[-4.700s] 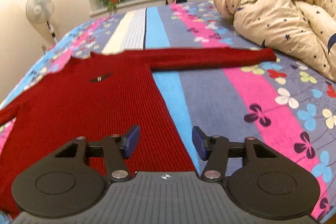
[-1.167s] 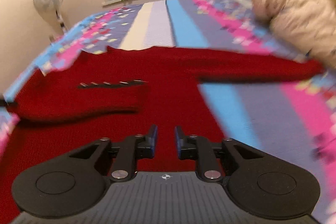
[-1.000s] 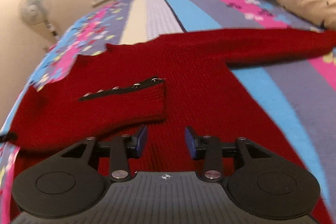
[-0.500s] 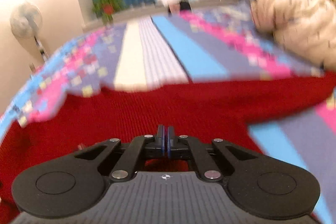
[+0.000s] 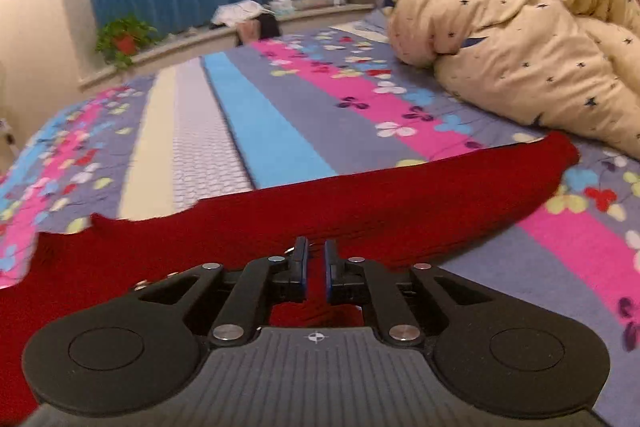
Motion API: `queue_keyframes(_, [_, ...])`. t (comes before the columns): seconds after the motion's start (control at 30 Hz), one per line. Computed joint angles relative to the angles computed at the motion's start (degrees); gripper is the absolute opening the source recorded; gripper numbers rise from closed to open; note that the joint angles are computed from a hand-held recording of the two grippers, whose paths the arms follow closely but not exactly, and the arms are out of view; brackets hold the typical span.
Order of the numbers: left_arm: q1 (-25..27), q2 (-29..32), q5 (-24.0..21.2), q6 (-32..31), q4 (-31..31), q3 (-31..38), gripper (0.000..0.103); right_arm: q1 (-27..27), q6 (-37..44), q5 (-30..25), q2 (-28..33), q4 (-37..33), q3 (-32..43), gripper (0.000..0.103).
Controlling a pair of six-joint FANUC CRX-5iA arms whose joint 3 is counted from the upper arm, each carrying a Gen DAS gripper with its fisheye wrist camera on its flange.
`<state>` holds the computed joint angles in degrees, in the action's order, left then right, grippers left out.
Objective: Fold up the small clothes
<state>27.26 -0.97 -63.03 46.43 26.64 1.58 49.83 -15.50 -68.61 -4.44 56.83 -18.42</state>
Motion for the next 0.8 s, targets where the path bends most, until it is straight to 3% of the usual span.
queue_keyframes(0.07, [-0.5,0.2,-0.1,-0.6,-1.0,0.0,0.057,-1.4,0.2,6.0,-1.9,-1.5,-2.3,0.008])
queue_keyframes(0.17, [-1.5,1.4,-1.4,1.2,-5.8,1.5,0.057,-3.4,9.1,5.5,-0.2,-13.9,1.9,0.007])
queue_keyframes(0.33, [-1.1,2.3,-2.7,2.0,-5.9,2.1,0.057,-4.7,3.9,9.7,-7.2,-8.8,-5.4,0.012])
queue_keyframes(0.43, [-1.0,1.4,-2.3,0.5,-4.5,1.5,0.057,-4.9,0.6,7.1,-11.3,-5.6,-10.0,0.022])
queue_keyframes(0.6, [-1.3,0.7,-3.0,-1.5,-3.4,1.0,0.057,-8.5,-4.8,4.6,-19.5,-2.5,-18.3,0.025])
queue_keyframes(0.67, [-1.8,0.3,-2.5,-3.1,-3.9,0.2,0.059,-10.4,-9.3,4.0,-21.6,-2.3,-20.5,0.031])
queue_keyframes(0.8, [-3.1,-1.1,0.5,-6.2,-5.8,-2.3,0.066,-18.5,-20.3,10.0,-22.9,-0.7,-23.5,0.052])
